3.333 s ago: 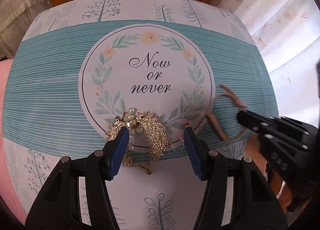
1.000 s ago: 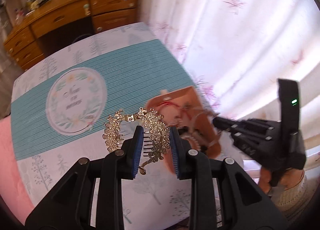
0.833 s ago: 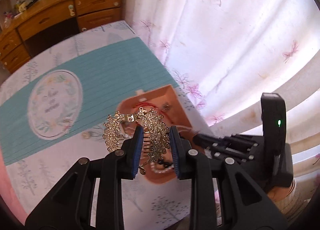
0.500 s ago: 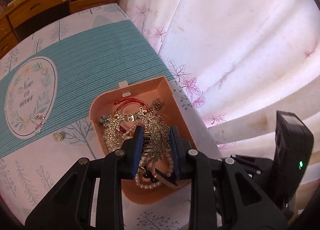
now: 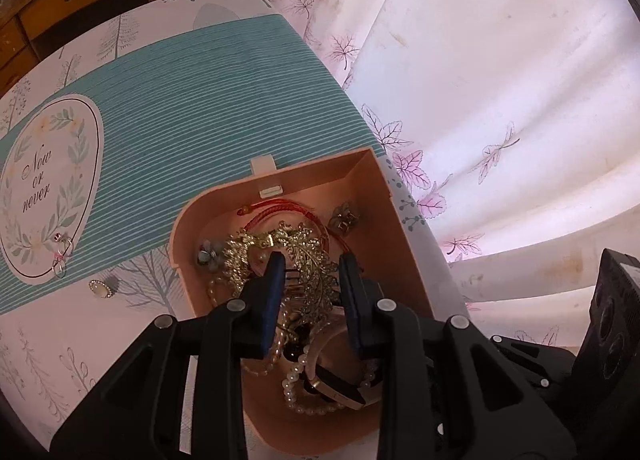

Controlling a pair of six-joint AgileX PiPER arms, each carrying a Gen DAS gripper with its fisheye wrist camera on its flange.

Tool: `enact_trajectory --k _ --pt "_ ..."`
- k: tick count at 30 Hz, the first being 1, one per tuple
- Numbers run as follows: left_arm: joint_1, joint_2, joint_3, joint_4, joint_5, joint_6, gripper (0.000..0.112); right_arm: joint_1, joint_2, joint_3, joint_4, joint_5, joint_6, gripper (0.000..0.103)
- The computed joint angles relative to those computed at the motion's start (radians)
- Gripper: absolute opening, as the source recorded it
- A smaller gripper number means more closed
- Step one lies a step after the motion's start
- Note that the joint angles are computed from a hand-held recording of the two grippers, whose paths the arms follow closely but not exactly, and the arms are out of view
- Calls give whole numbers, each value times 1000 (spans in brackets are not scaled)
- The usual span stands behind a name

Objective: Organize jewelry
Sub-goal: 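Open both tools in the box and withdraw them, then move the right tool to the small gold ring and close on it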

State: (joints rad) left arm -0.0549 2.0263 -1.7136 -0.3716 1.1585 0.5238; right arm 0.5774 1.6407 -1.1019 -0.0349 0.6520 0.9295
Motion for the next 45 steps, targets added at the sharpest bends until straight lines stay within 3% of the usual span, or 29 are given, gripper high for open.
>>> enact_trajectory --k 3,12,17,25,31,34,39,41,45 --pt "2 -3 1 0 -1 6 26 -7 -18 19 12 -17 -11 15" --pt "48 -69 8 -28 30 49 28 25 -54 0 -88 17 63 16" --pt "124 -138 34 -67 31 108 43 45 -62 -28 -112 46 67 16" --pt "341 -280 201 -102 -38 307 43 110 -77 -55 -139 79 78 16" --pt "554 -292 272 -101 -101 397 43 169 -28 -137 -135 97 47 16" --pt "630 -253 243 -87 -98 393 43 189 27 -228 -109 123 -11 17" --pt "677 -178 166 -76 -88 378 45 212 175 -462 -101 194 -107 33" --pt "673 -145 129 -72 -83 363 53 213 248 -583 -91 240 -151 33" --pt "643 -78 57 -62 -64 346 60 200 430 -856 -51 340 -258 34"
